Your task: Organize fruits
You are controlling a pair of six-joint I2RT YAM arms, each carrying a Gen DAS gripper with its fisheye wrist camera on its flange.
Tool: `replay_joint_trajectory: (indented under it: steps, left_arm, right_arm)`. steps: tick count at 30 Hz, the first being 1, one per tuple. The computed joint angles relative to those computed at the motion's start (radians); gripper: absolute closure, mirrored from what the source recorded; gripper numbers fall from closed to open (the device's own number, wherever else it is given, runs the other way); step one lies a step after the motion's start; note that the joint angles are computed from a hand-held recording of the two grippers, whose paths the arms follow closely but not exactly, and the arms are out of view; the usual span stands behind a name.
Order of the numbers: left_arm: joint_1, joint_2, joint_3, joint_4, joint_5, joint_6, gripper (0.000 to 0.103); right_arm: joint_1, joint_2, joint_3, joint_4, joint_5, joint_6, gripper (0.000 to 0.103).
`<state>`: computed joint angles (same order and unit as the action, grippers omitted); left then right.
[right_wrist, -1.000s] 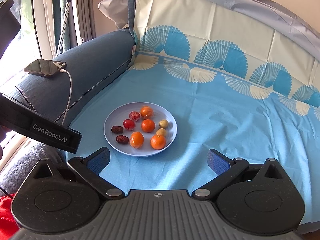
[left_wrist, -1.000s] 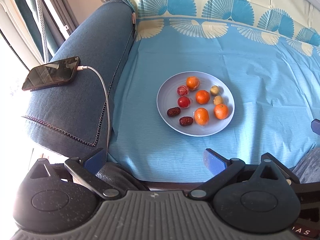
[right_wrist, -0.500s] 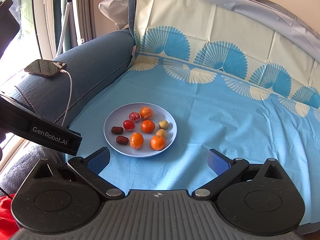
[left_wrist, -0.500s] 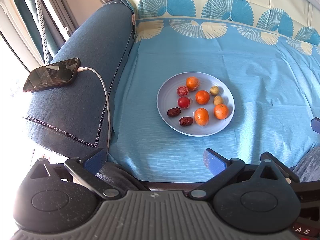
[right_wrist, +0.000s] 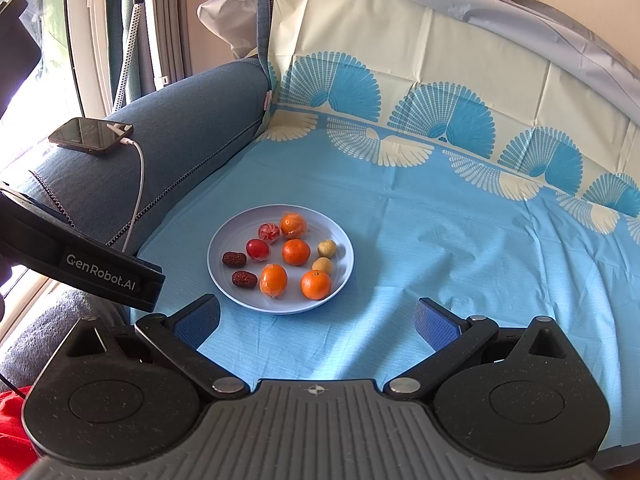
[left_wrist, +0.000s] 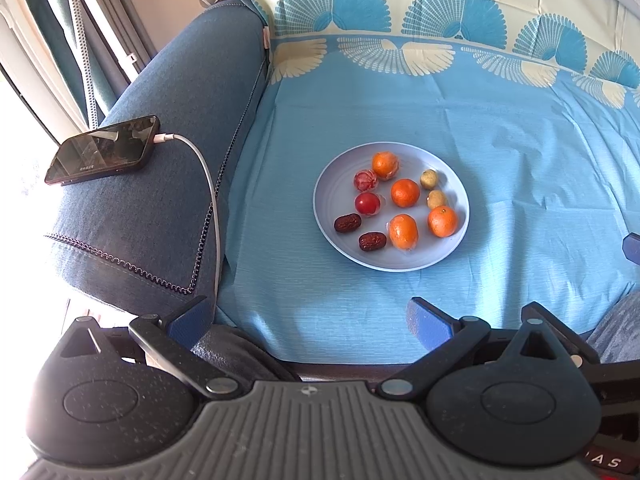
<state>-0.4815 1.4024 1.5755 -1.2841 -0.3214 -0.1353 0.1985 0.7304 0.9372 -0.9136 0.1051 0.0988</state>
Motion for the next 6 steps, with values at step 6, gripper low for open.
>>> replay_joint_trajectory:
  steps: [6]
  left_arm:
    - [-0.002, -0.009, -0.015, 0.016, -0.008, 0.001, 0.000]
  right_arm:
    - [-0.019, -0.007, -0.012, 0.007, -0.021, -0.010, 0.001]
